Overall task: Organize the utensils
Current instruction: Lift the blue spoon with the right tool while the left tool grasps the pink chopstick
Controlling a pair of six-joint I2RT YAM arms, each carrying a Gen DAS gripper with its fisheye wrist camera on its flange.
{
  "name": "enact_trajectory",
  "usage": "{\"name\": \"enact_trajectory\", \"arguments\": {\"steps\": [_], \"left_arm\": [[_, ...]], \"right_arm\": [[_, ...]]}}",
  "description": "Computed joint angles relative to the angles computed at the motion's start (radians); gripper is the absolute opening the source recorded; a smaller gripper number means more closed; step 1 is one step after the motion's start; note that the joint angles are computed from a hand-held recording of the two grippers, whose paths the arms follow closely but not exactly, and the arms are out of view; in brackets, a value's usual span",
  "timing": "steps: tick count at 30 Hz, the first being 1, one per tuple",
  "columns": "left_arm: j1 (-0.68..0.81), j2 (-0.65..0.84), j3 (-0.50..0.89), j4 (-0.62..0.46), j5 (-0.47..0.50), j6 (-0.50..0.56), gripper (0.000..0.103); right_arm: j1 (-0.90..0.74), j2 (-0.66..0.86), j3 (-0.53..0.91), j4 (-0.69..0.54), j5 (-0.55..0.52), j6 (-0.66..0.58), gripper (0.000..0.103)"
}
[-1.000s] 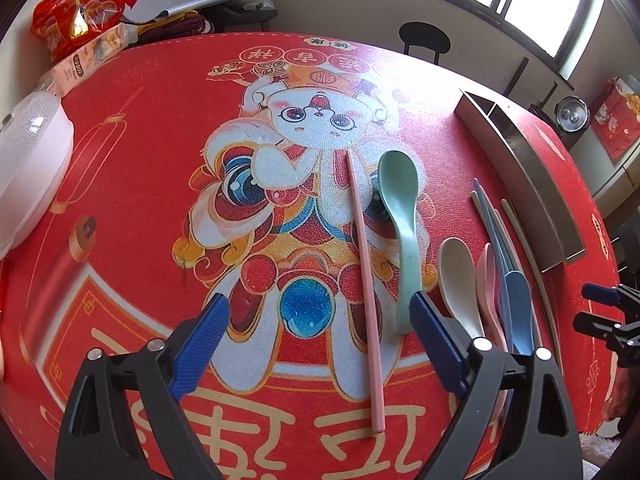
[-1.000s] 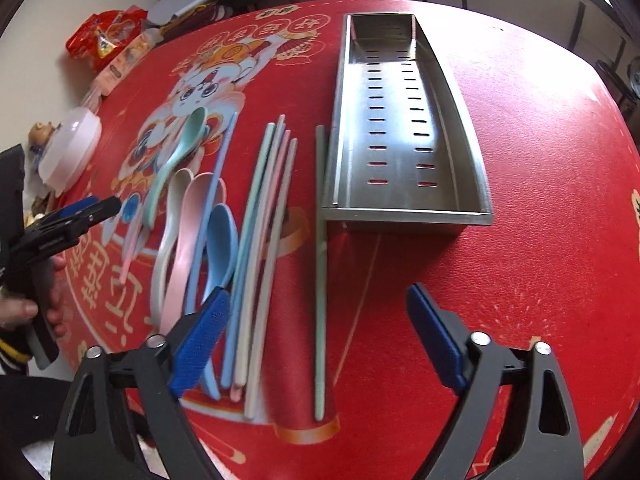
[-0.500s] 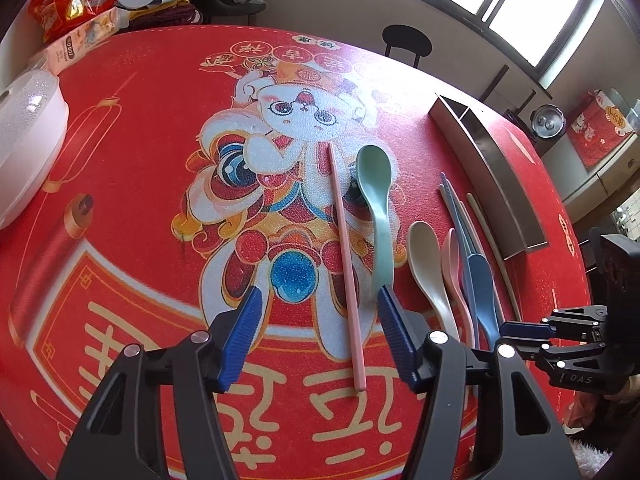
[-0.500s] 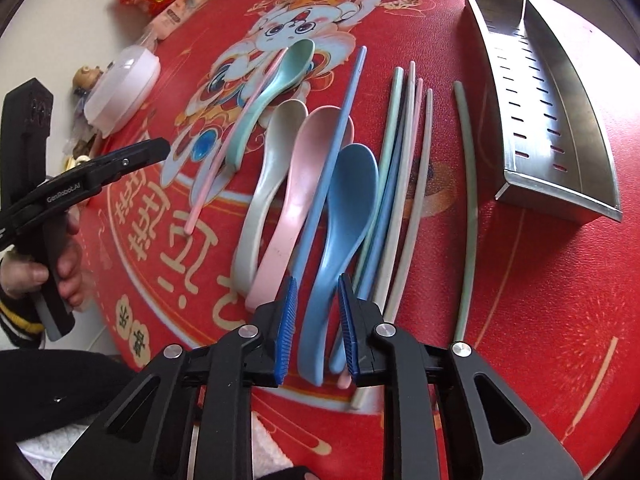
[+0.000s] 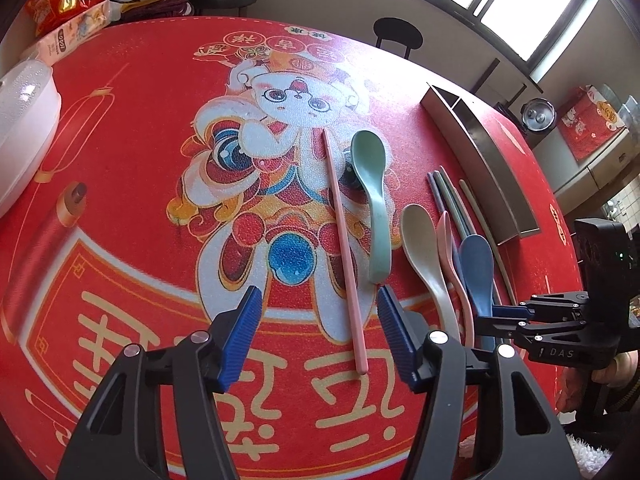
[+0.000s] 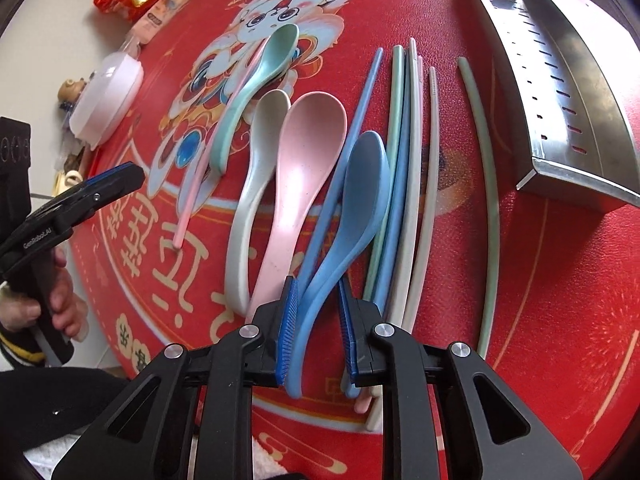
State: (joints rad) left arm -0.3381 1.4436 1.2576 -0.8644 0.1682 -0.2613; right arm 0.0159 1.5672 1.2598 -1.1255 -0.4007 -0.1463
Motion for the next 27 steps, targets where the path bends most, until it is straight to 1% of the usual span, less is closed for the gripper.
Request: {"name": "enact_trajectory", "arguments": {"steps": [3,6,9,10,11,12,13,14,17,22,24,26,27], "left_arm": [[-0.003,0.011,0.0,0.002,0.015,0.007,0.058],[-0.014,0.027,0.009,0.003,0.019,0.019,0.058],[-0.025,0.047,0.017,0.007,0.019,0.022,0.058],[-0.027,0.056,0.022,0.009,0.022,0.026,0.055],[-0.029,0.065,0.025,0.011,0.026,0.029,0.048],[-0.03,0.08,0.034,0.012,0.031,0.031,0.044],[-0.03,0.093,0.041,0.015,0.043,0.031,0.037],[-0.029,0.107,0.048,0.018,0.055,0.029,0.031],[-0.028,0.147,0.075,0.036,0.056,0.011,0.029],[-0.031,0.244,0.15,0.034,0.033,-0.004,0.028],[-0.037,0.269,0.168,0.047,0.009,0.003,0.025],[-0.037,0.29,0.186,0.051,-0.002,0.007,0.017],[-0.037,0.298,0.194,0.056,-0.009,0.004,0.016]], "right_arm": [[0.021,-0.011,0.008,0.012,0.056,0.021,0.019],[0.012,-0.023,0.002,0.022,0.056,0.025,0.013],[0.005,-0.026,-0.003,0.026,0.056,0.021,0.013],[0.006,-0.027,-0.004,0.03,0.059,0.022,0.013],[0.01,-0.027,-0.004,0.036,0.065,0.022,0.013],[0.013,-0.026,-0.002,0.04,0.07,0.024,0.013],[0.014,-0.022,0.001,0.044,0.071,0.027,0.013],[0.015,-0.019,0.003,0.05,0.073,0.031,0.013],[0.015,-0.008,0.008,0.069,0.071,0.049,0.012],[0.005,0.006,0.006,0.095,0.062,0.081,0.012],[0.0,0.008,-0.003,0.108,0.052,0.093,0.012],[-0.006,0.007,-0.01,0.118,0.039,0.099,0.012],[-0.012,0.009,-0.011,0.12,0.027,0.101,0.012]]}}
